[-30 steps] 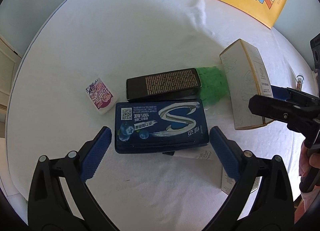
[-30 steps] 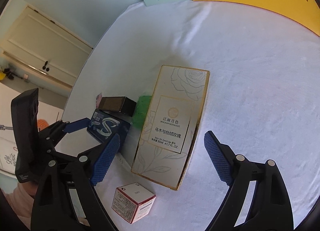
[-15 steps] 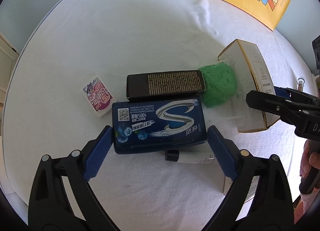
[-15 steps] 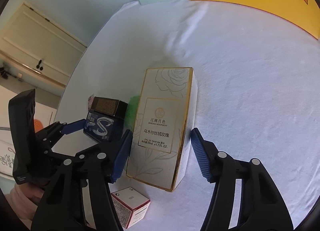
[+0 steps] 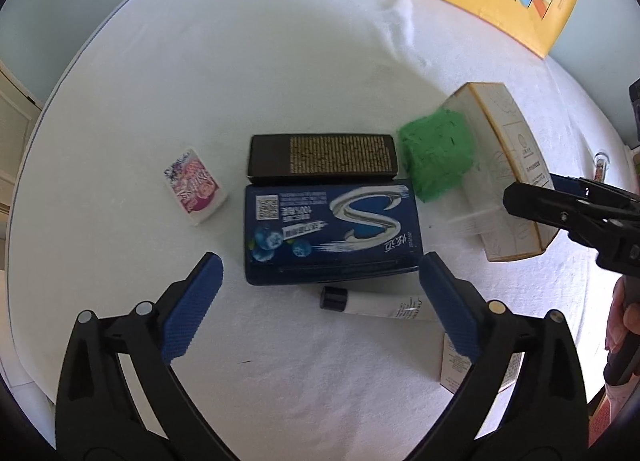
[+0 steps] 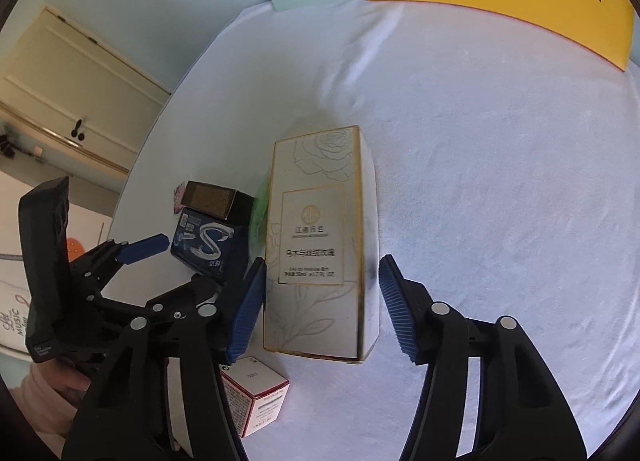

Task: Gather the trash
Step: 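Grasp the white perfume box with the right tool while the left tool grasps the blue gum box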

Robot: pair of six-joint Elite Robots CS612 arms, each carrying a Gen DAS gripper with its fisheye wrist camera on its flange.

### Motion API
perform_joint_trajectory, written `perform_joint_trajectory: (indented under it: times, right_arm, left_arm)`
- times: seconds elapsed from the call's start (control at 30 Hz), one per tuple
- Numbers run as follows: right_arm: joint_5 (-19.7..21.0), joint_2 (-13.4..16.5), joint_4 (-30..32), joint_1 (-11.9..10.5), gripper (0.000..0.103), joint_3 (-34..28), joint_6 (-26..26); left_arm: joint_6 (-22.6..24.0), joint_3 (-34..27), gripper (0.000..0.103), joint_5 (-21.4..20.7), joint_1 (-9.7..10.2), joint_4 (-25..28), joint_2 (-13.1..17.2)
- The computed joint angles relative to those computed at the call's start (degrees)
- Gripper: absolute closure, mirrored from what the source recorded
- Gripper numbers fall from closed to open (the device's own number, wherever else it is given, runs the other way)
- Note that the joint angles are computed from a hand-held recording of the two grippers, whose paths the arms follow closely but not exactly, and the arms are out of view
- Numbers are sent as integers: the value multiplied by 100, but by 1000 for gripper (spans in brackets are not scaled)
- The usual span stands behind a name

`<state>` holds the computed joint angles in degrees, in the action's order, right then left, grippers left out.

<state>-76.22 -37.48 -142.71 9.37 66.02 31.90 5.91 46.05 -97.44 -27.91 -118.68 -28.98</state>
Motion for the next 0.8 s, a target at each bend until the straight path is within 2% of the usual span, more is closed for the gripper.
perform_joint_trajectory:
  times: [0.23, 0.37, 0.43, 0.67, 0.8]
  right_arm:
    - [-98, 110, 138, 12, 34, -175, -21]
    - [-383, 198, 419, 56, 34, -374, -219]
    - [-509, 205, 472, 82, 45, -408, -337]
    - [-841, 155, 504, 123, 53, -419, -531]
    - [-1035, 64, 468, 149, 54, -313, -597]
  left_arm:
    - [-88, -176, 6, 19, -44, 66, 117]
    - [-70, -232, 7, 296, -105, 58, 171]
    - [-54, -284, 7, 332, -107, 130, 214]
    - [-10, -298, 8, 270, -77, 45, 226]
    - [90, -112, 8, 233, -42, -116, 91]
